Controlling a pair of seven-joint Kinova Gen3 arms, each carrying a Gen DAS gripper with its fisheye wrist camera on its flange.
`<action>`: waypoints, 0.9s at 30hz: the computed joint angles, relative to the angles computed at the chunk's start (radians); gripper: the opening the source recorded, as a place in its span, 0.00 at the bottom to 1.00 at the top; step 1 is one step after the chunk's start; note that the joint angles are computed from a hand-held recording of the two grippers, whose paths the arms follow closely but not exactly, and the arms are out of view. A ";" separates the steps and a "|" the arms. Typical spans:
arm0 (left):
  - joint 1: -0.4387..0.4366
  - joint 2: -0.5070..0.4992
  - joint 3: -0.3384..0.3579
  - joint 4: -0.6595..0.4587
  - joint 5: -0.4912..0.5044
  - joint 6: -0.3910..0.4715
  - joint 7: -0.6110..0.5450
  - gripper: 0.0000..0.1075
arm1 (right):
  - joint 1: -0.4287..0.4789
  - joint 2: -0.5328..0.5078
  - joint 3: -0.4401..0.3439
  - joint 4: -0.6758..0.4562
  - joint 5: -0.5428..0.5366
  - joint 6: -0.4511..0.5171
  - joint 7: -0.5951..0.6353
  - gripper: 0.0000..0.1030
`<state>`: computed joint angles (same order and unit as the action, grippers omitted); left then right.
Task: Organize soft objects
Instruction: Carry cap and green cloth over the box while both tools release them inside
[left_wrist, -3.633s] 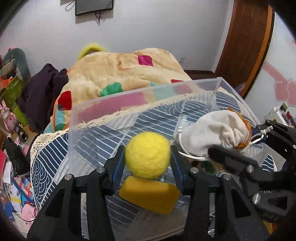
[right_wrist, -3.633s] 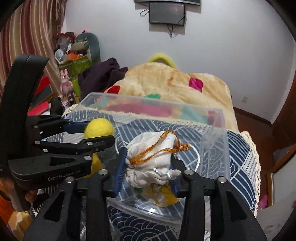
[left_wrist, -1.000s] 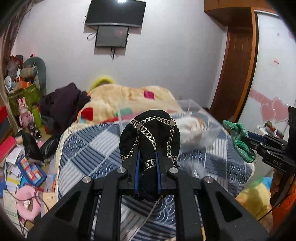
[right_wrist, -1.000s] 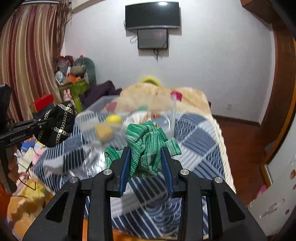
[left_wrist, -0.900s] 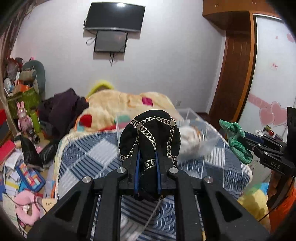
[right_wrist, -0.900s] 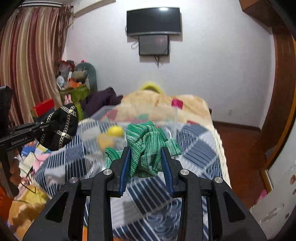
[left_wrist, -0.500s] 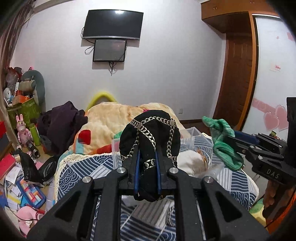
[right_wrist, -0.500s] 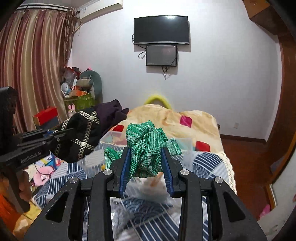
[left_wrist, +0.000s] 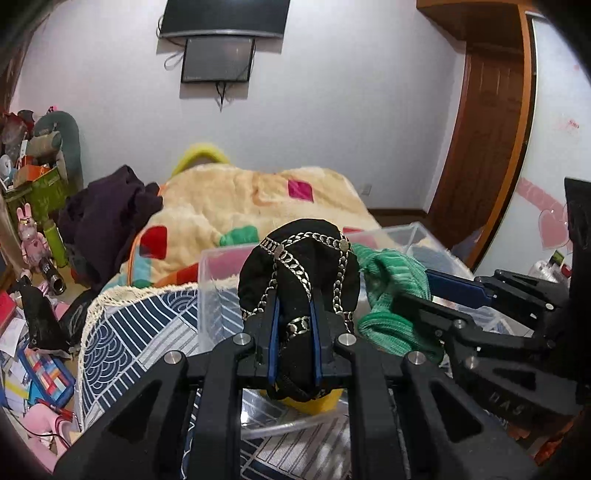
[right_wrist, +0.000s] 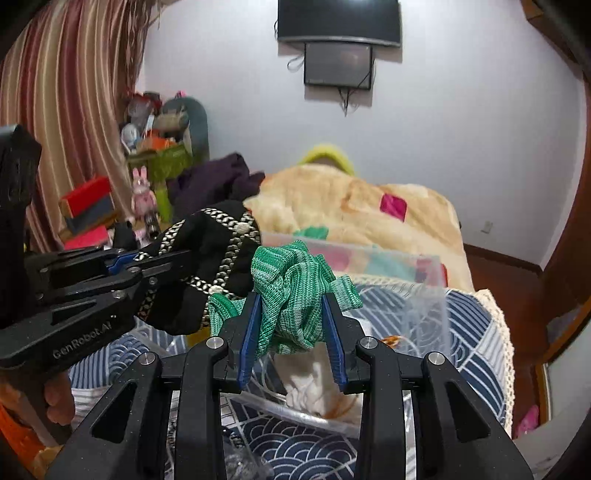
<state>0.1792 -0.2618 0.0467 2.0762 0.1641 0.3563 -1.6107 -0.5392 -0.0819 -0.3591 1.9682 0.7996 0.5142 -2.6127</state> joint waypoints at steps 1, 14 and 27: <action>-0.005 0.012 0.005 -0.004 -0.005 0.004 0.004 0.13 | -0.001 0.005 0.007 -0.005 -0.021 -0.001 0.026 0.30; -0.027 0.062 -0.003 -0.014 0.032 0.048 -0.023 0.27 | -0.028 0.040 0.045 -0.026 -0.101 0.036 0.123 0.31; -0.017 -0.090 -0.005 0.028 0.016 0.067 -0.001 0.66 | 0.043 -0.090 -0.060 0.028 -0.018 0.051 0.030 0.57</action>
